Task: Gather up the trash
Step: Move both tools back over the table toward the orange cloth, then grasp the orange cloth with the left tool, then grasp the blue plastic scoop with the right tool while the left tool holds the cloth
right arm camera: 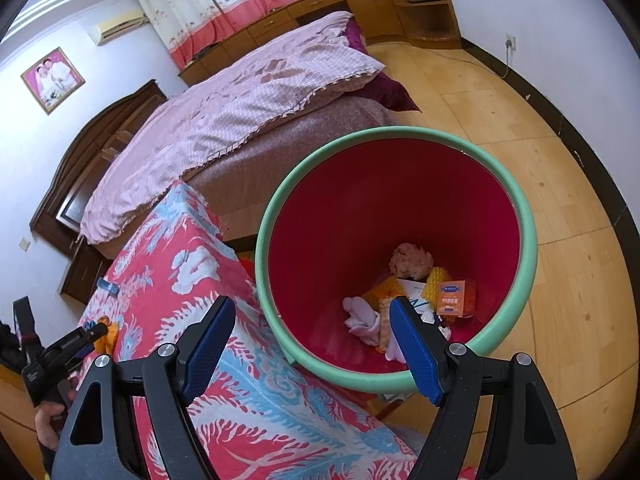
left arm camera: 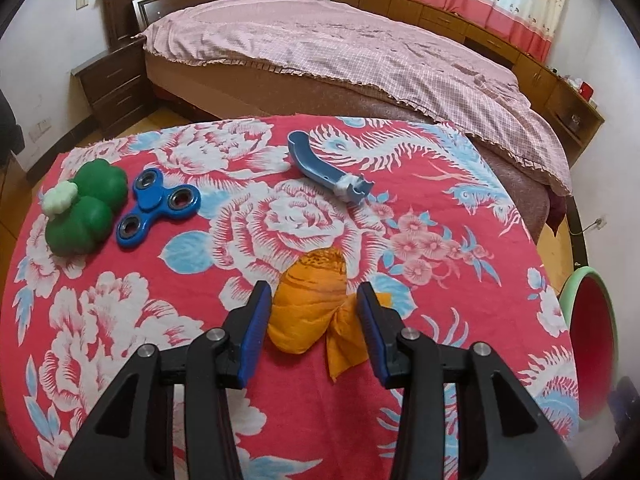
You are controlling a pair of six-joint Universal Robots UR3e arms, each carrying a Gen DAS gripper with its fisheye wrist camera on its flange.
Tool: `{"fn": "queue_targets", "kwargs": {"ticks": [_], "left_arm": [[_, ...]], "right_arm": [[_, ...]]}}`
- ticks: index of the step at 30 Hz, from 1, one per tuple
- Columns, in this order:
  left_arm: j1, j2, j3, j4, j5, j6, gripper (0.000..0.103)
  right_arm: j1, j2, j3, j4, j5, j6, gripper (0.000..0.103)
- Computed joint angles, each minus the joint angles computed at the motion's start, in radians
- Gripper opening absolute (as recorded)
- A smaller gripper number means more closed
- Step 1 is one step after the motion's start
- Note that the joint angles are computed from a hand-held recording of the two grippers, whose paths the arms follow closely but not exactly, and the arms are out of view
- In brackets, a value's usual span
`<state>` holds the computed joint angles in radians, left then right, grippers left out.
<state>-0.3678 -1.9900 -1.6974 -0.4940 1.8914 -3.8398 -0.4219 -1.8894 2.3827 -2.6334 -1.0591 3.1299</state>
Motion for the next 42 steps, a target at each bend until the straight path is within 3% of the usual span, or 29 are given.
{"fn": "queue_targets", "kwargs": {"ticks": [6,10,20,30,42], "left_arm": [[0.01,-0.01,-0.035,0.071,-0.019,-0.002,0.046],[0.012,-0.001,-0.069,0.12,-0.027,0.005,0.038],[0.049,0.131,-0.224,0.213,-0.038,0.011,0.036],[0.136,0.274,-0.361,0.216,0.038,0.017,0.036],[0.163,0.303,-0.475,0.318,0.169,-0.016,0.036]], "right_arm": [[0.027,0.009,-0.009,-0.009,-0.019,0.014,0.08],[0.057,0.019,-0.025,-0.013,-0.034,0.026,0.08],[0.252,0.111,-0.16,-0.037,-0.099,0.077,0.08],[0.528,0.313,-0.421,-0.034,-0.189,0.133,0.08],[0.798,0.776,-0.922,0.007,-0.296,0.156,0.08]]}}
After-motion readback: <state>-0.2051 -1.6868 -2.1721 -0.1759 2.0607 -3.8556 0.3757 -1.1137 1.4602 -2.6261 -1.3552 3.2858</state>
